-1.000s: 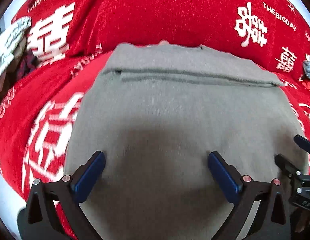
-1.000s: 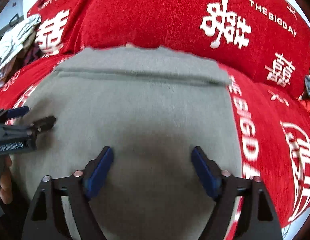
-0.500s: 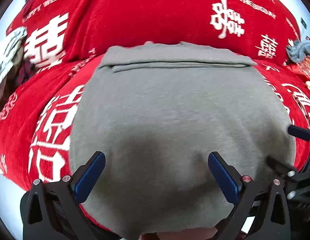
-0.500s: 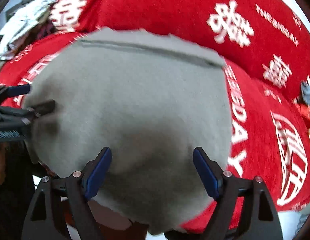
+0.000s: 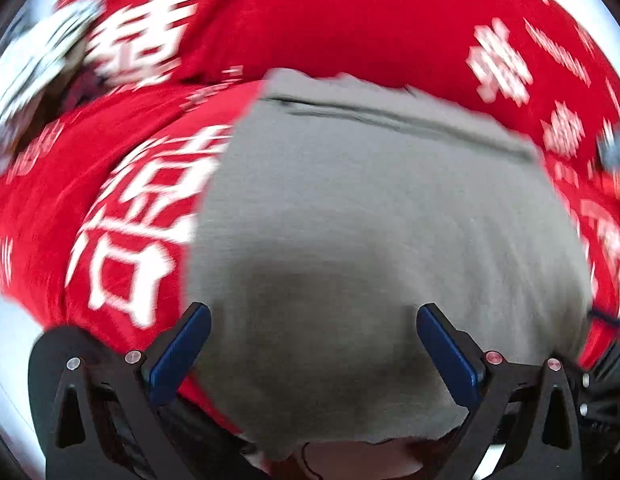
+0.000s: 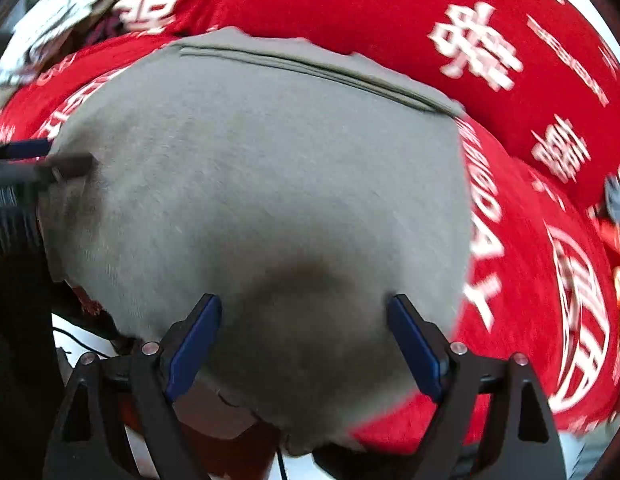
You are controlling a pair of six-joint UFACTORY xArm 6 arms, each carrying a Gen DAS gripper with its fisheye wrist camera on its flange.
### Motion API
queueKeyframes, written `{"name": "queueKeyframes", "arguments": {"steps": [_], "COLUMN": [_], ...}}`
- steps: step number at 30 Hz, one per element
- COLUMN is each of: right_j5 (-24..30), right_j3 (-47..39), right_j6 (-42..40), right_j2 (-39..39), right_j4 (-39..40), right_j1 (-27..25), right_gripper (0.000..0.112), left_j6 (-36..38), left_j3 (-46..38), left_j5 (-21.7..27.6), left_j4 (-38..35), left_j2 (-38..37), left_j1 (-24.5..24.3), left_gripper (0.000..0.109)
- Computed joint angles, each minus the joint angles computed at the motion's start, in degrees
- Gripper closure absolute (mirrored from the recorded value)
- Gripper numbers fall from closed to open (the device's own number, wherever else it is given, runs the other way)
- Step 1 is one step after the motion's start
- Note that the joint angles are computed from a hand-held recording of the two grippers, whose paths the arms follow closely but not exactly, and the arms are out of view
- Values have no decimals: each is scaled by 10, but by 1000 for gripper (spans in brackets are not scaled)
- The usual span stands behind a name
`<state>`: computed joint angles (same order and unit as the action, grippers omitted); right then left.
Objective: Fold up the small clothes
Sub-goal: 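Grasp the sweater hem with both grippers and fold it toward the collar, then lay the held hem over the sweater body and open both grippers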
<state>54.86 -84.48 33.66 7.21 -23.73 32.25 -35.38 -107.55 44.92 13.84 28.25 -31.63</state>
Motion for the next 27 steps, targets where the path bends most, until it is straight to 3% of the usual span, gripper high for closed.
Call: {"name": "queueKeyframes", "arguments": {"steps": [2, 6, 10, 11, 13, 14, 16, 18, 23, 25, 27], "right_j5": [-1, -17, -38, -42, -38, -40, -61, -74, -84, -105, -111], "right_j3": [34, 72, 80, 80, 74, 73, 82, 87, 93, 103, 104], "right_j6": [31, 50, 55, 52, 56, 53, 41, 38, 35, 22, 26], "right_j2": [-30, -55, -51, -51, -48, -48, -53, -56, -61, -65, -63], "right_j4": [6, 57, 77, 74, 53, 50, 67, 86, 111, 140, 137], "right_j1": [-11, -36, -43, -39, -32, -30, -34, -40, -45, -49, -46], "right_gripper": [25, 24, 25, 29, 54, 59, 81, 84, 79, 59, 55], "left_j6": [-27, 22, 43, 45, 47, 43, 35, 24, 34, 42, 47], "left_j3": [16, 38, 4, -10, -22, -26, -25, -12, 46, 80, 106], "left_j5": [17, 41, 86, 96, 104, 109, 108, 103, 75, 50, 32], "left_j4": [-17, -170, -199, -194, -189, -178, -170, -166, -204, -225, -242], "left_j2": [-13, -15, 9, 16, 21, 22, 20, 10, -29, -51, -67], "left_j1": [13, 44, 41, 38, 30, 26, 24, 25, 36, 44, 48], "left_gripper": [6, 6, 6, 6, 6, 8, 12, 20, 22, 22, 22]}}
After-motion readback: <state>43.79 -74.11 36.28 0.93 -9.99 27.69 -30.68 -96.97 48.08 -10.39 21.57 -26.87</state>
